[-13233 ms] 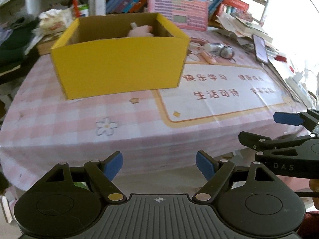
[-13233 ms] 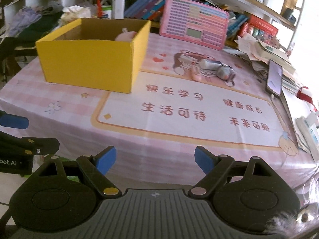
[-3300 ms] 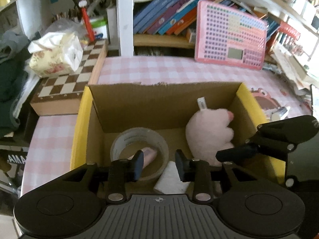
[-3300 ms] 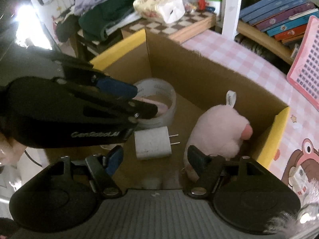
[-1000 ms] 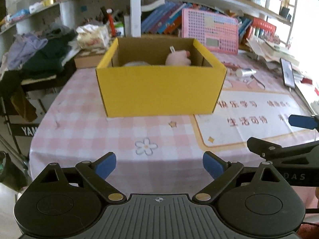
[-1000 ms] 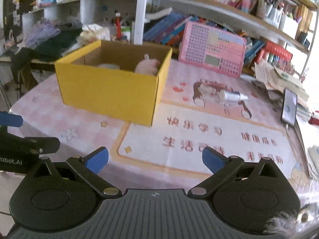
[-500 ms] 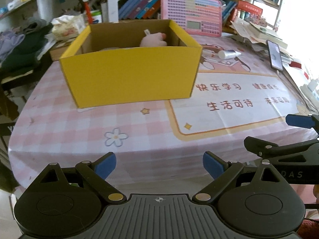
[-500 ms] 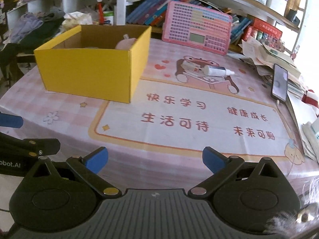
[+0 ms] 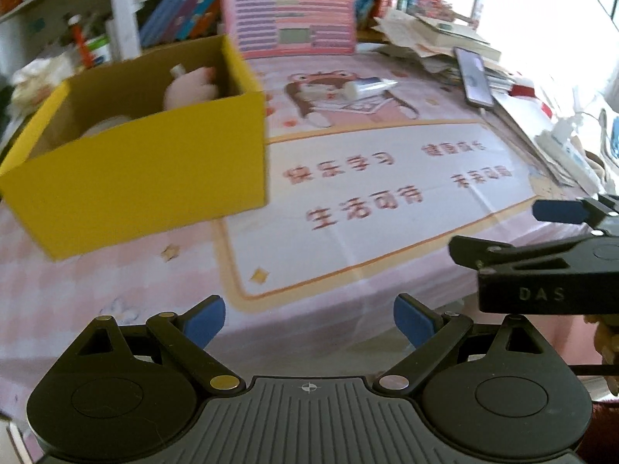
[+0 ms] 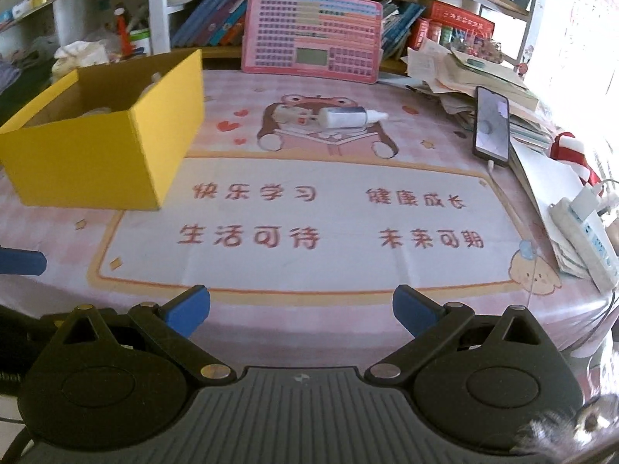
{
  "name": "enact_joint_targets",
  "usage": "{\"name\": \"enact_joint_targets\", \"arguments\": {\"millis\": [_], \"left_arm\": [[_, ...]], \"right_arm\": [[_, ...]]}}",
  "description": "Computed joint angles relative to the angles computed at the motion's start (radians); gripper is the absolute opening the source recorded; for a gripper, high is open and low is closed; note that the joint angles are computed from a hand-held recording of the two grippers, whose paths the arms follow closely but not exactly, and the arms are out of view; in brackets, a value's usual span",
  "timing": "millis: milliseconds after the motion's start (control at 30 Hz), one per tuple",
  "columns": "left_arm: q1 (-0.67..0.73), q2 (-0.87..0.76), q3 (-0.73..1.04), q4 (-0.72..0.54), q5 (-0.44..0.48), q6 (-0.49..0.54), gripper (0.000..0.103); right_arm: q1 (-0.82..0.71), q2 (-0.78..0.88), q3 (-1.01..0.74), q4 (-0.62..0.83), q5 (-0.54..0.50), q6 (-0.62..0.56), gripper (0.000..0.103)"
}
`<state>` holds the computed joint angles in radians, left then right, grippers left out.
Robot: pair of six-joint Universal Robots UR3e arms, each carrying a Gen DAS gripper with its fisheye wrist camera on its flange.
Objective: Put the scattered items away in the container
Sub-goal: 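Lift both tools out of the box and move toward the spray bottle, then grasp the spray bottle with the right tool while the left tool grasps the white card box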
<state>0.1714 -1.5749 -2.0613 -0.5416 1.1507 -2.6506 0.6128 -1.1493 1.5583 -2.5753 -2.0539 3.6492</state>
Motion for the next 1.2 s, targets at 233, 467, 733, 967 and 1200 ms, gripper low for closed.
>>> {"name": "enact_joint_targets", "arguments": {"millis": [233, 467, 733, 967, 1200], "left_arm": [[-0.104, -0.146, 0.134, 0.051, 0.035, -0.11, 0.096], [-0.215, -0.329, 0.33, 0.06, 0.066, -0.191, 0.096], [-0.309, -0.528, 0.604, 0.037, 0.123, -0.263, 0.096], [-0.36, -0.684, 0.892, -0.074, 0.221, -0.316, 0.096], [-0.4, -0.873, 1.233, -0.174, 0.355, -0.351, 0.096]], "right_arm": [[-0.101, -0.017, 0.04, -0.05, 0.061, -0.098, 0.102], [-0.228, -0.025, 0.075, -0.089, 0.127, -0.191, 0.102], [-0.378, 0.008, 0.058, -0.145, 0.238, -0.301, 0.102], [-0.481, 0.093, -0.055, -0.15, 0.374, -0.385, 0.102], [-0.543, 0.242, -0.274, -0.118, 0.482, -0.424, 0.102]]}}
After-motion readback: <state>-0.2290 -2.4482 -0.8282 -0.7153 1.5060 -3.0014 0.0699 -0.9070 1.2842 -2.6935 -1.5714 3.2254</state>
